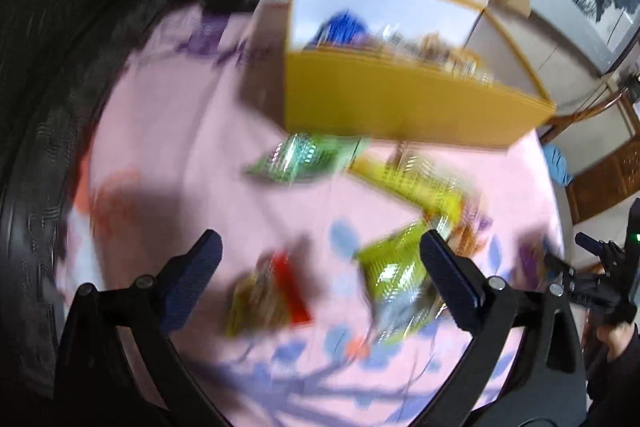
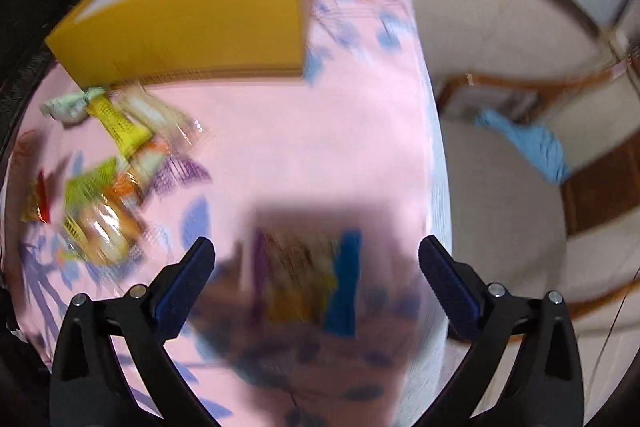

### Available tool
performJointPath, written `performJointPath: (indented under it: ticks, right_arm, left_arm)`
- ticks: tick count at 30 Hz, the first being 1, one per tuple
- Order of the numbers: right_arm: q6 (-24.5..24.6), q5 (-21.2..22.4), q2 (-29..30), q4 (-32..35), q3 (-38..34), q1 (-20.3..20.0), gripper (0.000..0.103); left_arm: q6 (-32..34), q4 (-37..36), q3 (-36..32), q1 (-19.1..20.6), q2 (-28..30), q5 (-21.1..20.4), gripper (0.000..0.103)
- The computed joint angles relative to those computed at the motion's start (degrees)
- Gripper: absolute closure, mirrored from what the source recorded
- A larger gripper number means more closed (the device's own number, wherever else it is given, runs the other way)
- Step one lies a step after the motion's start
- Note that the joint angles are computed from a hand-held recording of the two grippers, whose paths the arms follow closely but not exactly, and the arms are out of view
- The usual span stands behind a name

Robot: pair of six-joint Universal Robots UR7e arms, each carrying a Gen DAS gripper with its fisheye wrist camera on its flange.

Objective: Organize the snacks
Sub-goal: 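Grasp the blue-edged cartoon snack bag with the right gripper while the left grasps the red-edged cartoon bag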

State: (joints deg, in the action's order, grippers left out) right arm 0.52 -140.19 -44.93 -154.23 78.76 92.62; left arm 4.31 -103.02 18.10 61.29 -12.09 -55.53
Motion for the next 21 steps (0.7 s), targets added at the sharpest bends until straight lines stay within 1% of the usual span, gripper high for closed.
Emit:
performJointPath:
  ticks: [1, 2, 4, 6, 7, 8, 9, 10, 12, 13, 15, 16, 18, 19, 21]
  right_arm:
    - [1.05, 0.49, -0.20, -0.19, 0.94, -0.43, 0.001]
    - [1.76, 1.27, -0.33, -0.57, 1.70, -0.91, 0.001]
    - [1.61, 2.03, 0.32, -2.11, 2.11, -1.39, 0.001]
    - [1.34, 1.13, 2.31, -2.16, 1.04, -1.82, 0.001]
    - [0.45, 0.34, 3.19, -4.15, 1.04, -1.84, 0.001]
    - [-1.70, -0.43, 4.13, -8.54, 1.21, -1.53, 0.001]
    - [-1.85, 0.04, 4.47, -11.49, 1.73, -1.71, 0.001]
    - [-1.84, -0.02, 4.53, -12.28, 2.03, -1.74, 0.001]
    - [-1.84, -0.16, 4.53, -11.73, 1.93, -1.70, 0.002]
    - [-2.24, -0.06, 4.13, -12.73, 2.85, -1.61, 0.007]
    - [-3.66, 0.44, 4.00, -15.18, 3.75, -1.08, 0.036]
    - [-3.58, 0.44, 3.73, -15.16, 4.12, -0.70, 0.052]
    - [0.60, 2.28, 2.73, -10.78, 4.41, -0.05, 0.052]
    - [1.61, 3.91, 2.38, -9.92, 4.86, 0.03, 0.053]
    - [3.41, 8.53, 1.49, -7.67, 5.78, 0.29, 0.053]
  left_arm:
    - [-0.94, -1.37, 5.22, 0.38, -2.89, 0.29, 0.002]
    - [-1.44, -2.25, 8.04, 0.61, -4.44, 0.61, 0.002]
    - [-2.74, -2.76, 11.58, 1.17, -6.67, 1.48, 0.002]
    - [-3.56, -2.95, 12.43, 1.50, -7.36, 2.35, 0.002]
    - [-3.77, -3.08, 12.64, 1.64, -7.57, 2.65, 0.002]
    - [-4.05, -3.25, 13.06, 1.88, -7.98, 3.25, 0.002]
    - [-4.39, -3.31, 13.48, 1.91, -8.27, 3.61, 0.002]
    - [-4.80, -3.32, 13.84, 2.15, -8.63, 3.96, 0.002]
    - [-5.47, -3.64, 14.68, 2.45, -9.20, 4.27, 0.002]
    - [-5.76, -3.72, 15.16, 2.65, -9.52, 4.35, 0.002]
    - [-5.88, -3.53, 16.36, 2.89, -10.19, 4.10, 0.002]
    - [-5.43, -3.44, 16.88, 2.99, -10.31, 3.62, 0.002]
    - [-4.64, -2.97, 17.71, 2.97, -10.20, 3.67, 0.002]
    - [-4.41, -2.55, 17.72, 2.94, -9.84, 3.78, 0.002]
    - [-3.83, -1.26, 16.48, 2.89, -8.07, 4.52, 0.002]
